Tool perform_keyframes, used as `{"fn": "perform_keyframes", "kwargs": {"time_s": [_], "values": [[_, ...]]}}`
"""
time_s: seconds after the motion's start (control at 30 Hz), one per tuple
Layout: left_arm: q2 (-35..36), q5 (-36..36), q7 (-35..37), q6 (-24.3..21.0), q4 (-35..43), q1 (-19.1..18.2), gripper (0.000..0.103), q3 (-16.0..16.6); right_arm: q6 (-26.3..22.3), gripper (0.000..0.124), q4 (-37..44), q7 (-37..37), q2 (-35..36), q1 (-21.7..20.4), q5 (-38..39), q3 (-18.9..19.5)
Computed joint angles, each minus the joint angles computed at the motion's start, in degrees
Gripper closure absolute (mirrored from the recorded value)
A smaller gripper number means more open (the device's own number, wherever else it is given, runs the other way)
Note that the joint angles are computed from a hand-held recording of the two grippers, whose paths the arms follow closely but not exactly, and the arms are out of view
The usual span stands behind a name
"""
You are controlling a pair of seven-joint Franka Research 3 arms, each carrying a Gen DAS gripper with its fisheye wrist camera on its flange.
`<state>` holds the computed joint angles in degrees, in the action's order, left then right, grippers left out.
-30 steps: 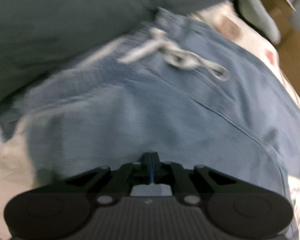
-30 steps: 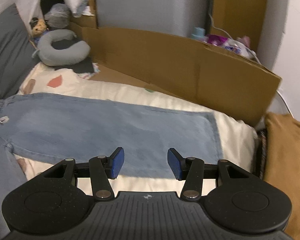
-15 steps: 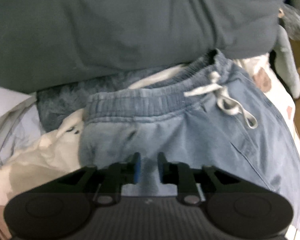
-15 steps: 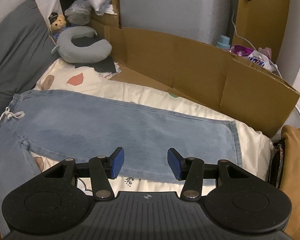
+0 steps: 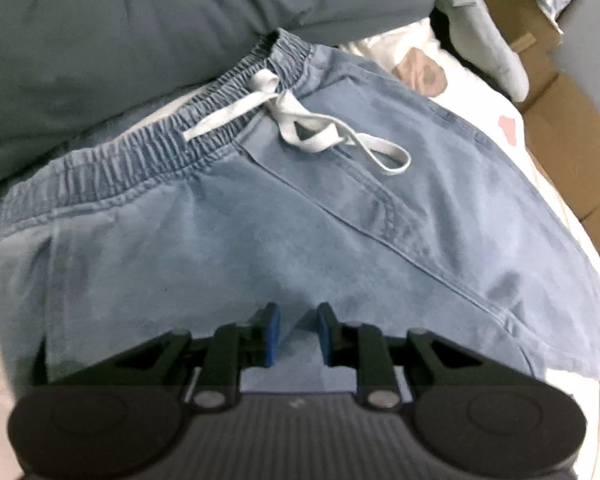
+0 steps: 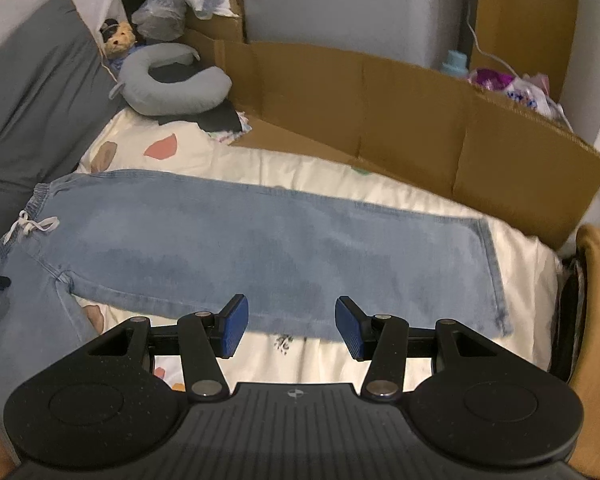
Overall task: Fold clothes
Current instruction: 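Open the left gripper on the waistband and lift both tools away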
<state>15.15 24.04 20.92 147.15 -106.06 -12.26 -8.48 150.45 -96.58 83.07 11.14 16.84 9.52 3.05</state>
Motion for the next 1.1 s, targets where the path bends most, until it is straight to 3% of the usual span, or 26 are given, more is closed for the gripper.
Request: {"fn": "perform_keyframes", "kwargs": {"time_s": [0.23, 0.4, 0.5, 0.6, 0.67, 0.8, 0.83, 1.1], "values": [[3.77, 1.67, 6.75, -6.00, 5.34, -0.90, 0.081, -0.07, 1.68, 0.069, -3.40, 2.63, -1.62, 0.33, 0.16, -0.03], [2.10, 1.99, 7.34, -7.09, 4.77, -1.52, 0.081, -0.17, 1.68, 0.069, -3.78, 3.29, -2.59, 0.21, 0.19, 0.12], [0.18, 1.31, 5.96, -8.37, 3.57, -1.53, 0.065, -0.30, 0.25, 0.069, -1.34, 3.22, -2.09, -0.22, 1.71, 0.31], [-2.09, -1.46, 5.48, -9.63, 2.22, -0.77, 0.063, -0.99, -2.33, 0.068, 2.26, 4.05, -1.32, -0.70, 3.89, 0.42], [-3.76, -3.17, 5.29, -9.70, 0.99, -0.30, 0.051, -1.40, -4.05, 0.068, 4.89, 3.24, -0.83, -0.89, 4.34, 0.53], [-6.69, -5.34, 5.87, -12.13, -0.03, -0.02, 0.045, -2.18, -7.67, 0.068, 10.81, 2.37, 0.52, -0.95, 3.92, 0.38], [-7.37, -5.57, 6.12, -13.26, 0.12, -0.04, 0.039, -2.33, -8.70, 0.068, 12.52, 2.53, 1.01, -0.92, 3.65, 0.28], [-12.64, -6.99, 8.40, -21.33, 2.41, -0.16, 0.023, -3.23, -19.93, 0.067, 32.96, 2.98, 7.69, -1.08, 1.67, -0.43]]}}
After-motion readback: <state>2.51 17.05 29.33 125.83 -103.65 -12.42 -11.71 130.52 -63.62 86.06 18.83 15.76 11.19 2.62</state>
